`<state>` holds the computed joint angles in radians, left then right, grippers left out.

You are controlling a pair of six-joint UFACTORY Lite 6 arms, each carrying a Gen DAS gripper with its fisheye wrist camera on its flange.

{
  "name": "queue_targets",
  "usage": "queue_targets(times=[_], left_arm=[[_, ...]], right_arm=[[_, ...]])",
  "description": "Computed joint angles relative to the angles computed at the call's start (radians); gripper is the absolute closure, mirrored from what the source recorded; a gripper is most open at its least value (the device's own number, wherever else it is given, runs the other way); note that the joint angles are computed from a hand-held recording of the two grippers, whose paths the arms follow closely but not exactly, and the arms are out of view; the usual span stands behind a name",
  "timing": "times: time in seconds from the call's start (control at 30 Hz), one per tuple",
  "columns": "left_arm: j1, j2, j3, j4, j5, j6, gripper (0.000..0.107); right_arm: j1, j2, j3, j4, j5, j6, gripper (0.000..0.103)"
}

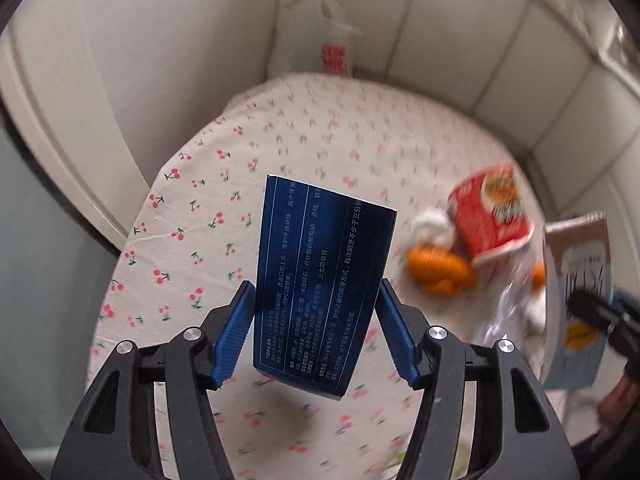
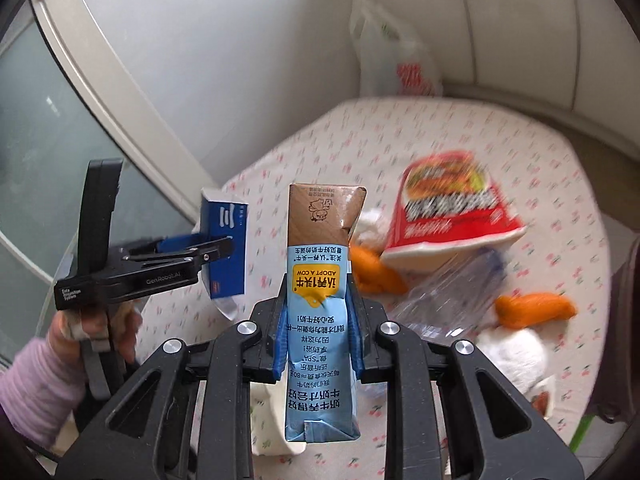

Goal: Collect trash
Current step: 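Grasp the blue box with the left tool while the right tool grasps the milk carton, then carry the blue box and milk carton over the bucket and release both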

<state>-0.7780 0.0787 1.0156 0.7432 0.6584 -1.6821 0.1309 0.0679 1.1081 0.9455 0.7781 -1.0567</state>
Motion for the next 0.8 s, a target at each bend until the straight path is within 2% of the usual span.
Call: queue_targets(times=[0.07,0.17,0.33,0.53,0.8], left_arm=[[-0.041,0.014,0.025,0.086,0.037,-0.152,0.047],[-0.146,0.105,0.159,0.195,0.189,-0.312,0.047],[-0.256,0.230,0.381,0.289,0.326,-0.414,0.046],[-0.322,0.343,0.623,0.371,0.455,-0.443,0.046],[-0.322,0.547,0.955,0.376,0.455,-0.315,0.046]], right_arm=[[-0.020,-0.035,-0.015,0.028,-0.022,-0.026,0.080],[-0.054,-0.101,-0.049,0.072,-0.077,-0.079,0.080],[-0.117,-0.148,-0.061,0.151,-0.137,-0.146,0.080],[-0.182,-0.170,-0.070,0.260,-0.198,-0.232,0.080],[-0.261,-0.191,-0.106,0.409,-0.308,-0.380,0.080]])
